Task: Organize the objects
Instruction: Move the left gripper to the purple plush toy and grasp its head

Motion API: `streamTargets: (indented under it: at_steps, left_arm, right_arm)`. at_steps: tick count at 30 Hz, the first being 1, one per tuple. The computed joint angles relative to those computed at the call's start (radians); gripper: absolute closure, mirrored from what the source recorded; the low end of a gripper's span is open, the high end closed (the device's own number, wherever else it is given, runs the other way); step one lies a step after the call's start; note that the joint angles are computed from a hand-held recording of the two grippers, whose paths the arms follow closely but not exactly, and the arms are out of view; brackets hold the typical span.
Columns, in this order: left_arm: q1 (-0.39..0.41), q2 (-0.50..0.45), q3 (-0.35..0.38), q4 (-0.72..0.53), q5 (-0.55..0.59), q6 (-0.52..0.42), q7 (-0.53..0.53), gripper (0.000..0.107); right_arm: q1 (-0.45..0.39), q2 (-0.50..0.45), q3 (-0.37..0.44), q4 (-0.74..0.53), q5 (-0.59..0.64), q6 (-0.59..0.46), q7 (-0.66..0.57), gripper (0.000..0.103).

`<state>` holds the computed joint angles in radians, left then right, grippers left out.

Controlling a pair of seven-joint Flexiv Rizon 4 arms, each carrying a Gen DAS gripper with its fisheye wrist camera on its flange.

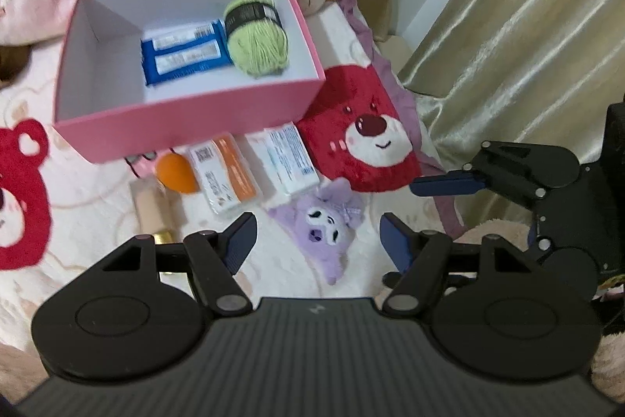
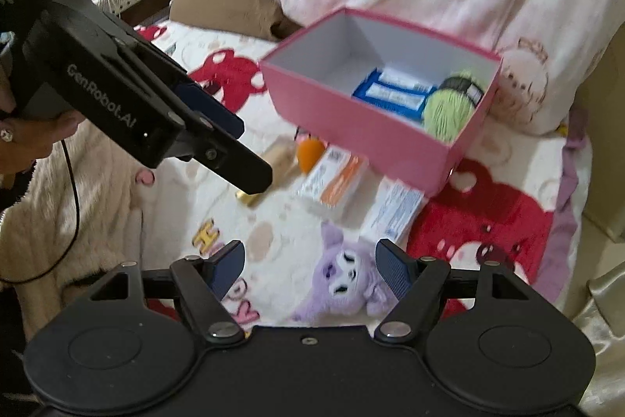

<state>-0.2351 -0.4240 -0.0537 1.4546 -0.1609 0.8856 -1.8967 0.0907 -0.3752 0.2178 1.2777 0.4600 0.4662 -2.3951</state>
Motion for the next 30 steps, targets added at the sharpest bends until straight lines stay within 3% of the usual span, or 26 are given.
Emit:
streamTargets:
  at_steps: [4, 14, 21, 25, 30]
  left_arm:
    - [-0.009, -0.031, -0.012, 0.032, -0.023, 0.079, -0.026, 0.031]
    - [-0.076, -0.123, 0.043, 0.028, 0.075, 0.201, -0.149, 0.028]
    - [-0.054, -0.163, -0.001, 0.093, -0.002, 0.322, -0.167, 0.028]
    - [-0.048, -0.18, -0.011, 0.134, -0.052, 0.385, -0.206, 0.03]
    - [-0.054, -0.2, -0.003, 0.158, -0.075, 0.451, -0.229, 0.033]
  right_arm:
    - [-0.004, -0.013, -0.001, 0.023, -0.003, 0.019, -0.031, 0.013]
    - [0.028, -0.092, -0.017, 0.018, -0.115, 0.024, 0.042, 0.012]
    - [0.051, -0.128, -0.02, 0.005, -0.188, 0.006, 0.113, 0.013]
    - [0.069, -0.138, -0.026, 0.033, -0.232, 0.073, 0.156, 0.013]
    - [0.05, -0.17, -0.008, -0.021, -0.211, 0.019, 0.176, 0.013]
